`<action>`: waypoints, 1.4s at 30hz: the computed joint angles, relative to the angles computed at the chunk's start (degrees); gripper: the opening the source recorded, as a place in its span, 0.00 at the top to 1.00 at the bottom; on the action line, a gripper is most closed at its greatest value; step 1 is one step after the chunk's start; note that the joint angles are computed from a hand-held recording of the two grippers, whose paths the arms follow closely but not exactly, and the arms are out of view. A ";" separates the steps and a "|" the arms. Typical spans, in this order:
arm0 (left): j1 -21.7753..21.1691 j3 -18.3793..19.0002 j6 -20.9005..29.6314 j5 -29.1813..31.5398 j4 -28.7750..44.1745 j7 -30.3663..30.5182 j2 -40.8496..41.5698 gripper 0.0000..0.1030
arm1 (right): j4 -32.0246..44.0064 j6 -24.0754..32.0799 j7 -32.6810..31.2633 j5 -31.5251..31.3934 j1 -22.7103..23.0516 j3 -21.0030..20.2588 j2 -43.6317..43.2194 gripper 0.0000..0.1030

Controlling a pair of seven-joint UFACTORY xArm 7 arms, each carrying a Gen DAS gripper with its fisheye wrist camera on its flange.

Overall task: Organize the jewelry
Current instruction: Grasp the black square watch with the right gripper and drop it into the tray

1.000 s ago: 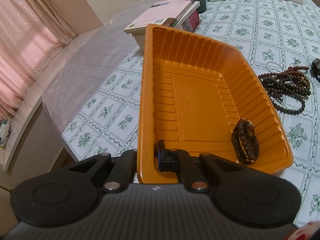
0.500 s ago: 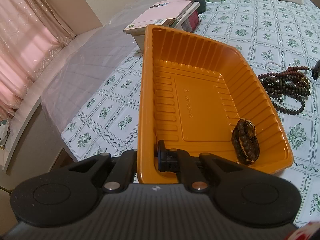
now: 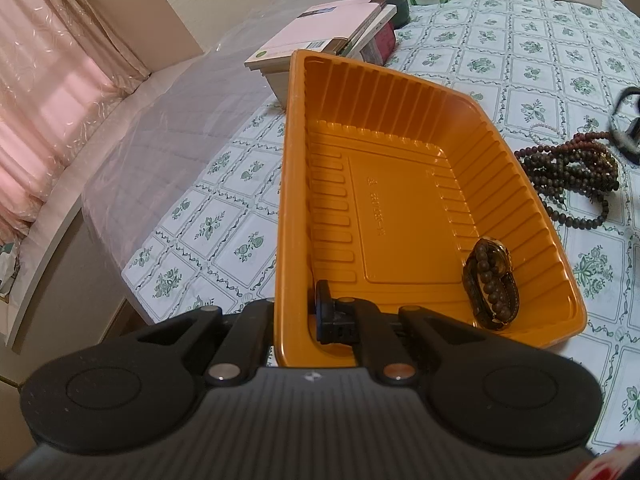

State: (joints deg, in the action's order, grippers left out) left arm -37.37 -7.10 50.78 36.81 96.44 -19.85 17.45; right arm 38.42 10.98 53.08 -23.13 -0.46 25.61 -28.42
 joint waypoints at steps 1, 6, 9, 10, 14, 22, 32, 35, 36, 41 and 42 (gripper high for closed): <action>0.01 0.00 0.03 -0.03 0.02 0.03 0.00 0.96 | 1.44 -1.06 -0.28 -0.02 0.23 0.27 1.98 0.78; 0.09 -0.06 -0.14 -0.20 0.01 0.39 -0.02 0.96 | 10.07 -3.81 0.90 -5.10 -1.38 4.07 12.48 0.78; 0.14 -0.08 -0.24 -0.37 0.00 0.68 -0.02 0.96 | 14.96 -3.47 4.23 -11.16 -2.19 5.92 18.07 0.78; 0.17 -0.09 -0.26 -0.46 0.01 0.83 -0.01 0.96 | 16.11 -3.29 4.97 -12.84 -2.02 5.98 19.50 0.78; 0.29 -0.09 -0.44 -0.75 -0.06 1.13 -0.07 0.97 | 20.08 -0.70 8.84 -19.53 -0.73 5.91 24.15 0.78; 0.42 -0.08 -0.73 -1.06 -0.32 1.12 -0.11 0.97 | 20.80 -5.40 14.52 -24.45 3.52 0.13 26.87 0.73; 0.41 -0.04 -0.68 -1.02 -0.16 0.94 0.03 0.97 | 5.38 0.79 23.90 -25.56 6.75 -6.21 10.25 0.53; 0.38 -0.03 -0.73 -0.96 -0.21 1.02 -0.03 0.97 | -2.13 3.58 22.97 -19.88 6.91 -6.65 2.76 0.53; 0.37 -0.03 -0.73 -0.94 -0.21 1.03 -0.04 0.97 | -4.84 5.07 22.64 -18.06 7.10 -6.69 -0.15 0.53; 0.24 -0.04 -0.65 -0.67 -0.30 0.91 -0.14 0.97 | -13.10 11.67 19.48 -9.80 8.94 -6.97 -9.66 0.53; 0.20 -0.04 -0.55 -0.58 -0.26 0.90 -0.11 0.97 | -14.22 12.59 18.87 -8.28 9.15 -7.10 -10.87 0.53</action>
State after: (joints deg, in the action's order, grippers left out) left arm -37.17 -7.14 50.23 36.23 96.18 -18.95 17.35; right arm 24.20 23.57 71.95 -31.41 8.69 18.51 -39.29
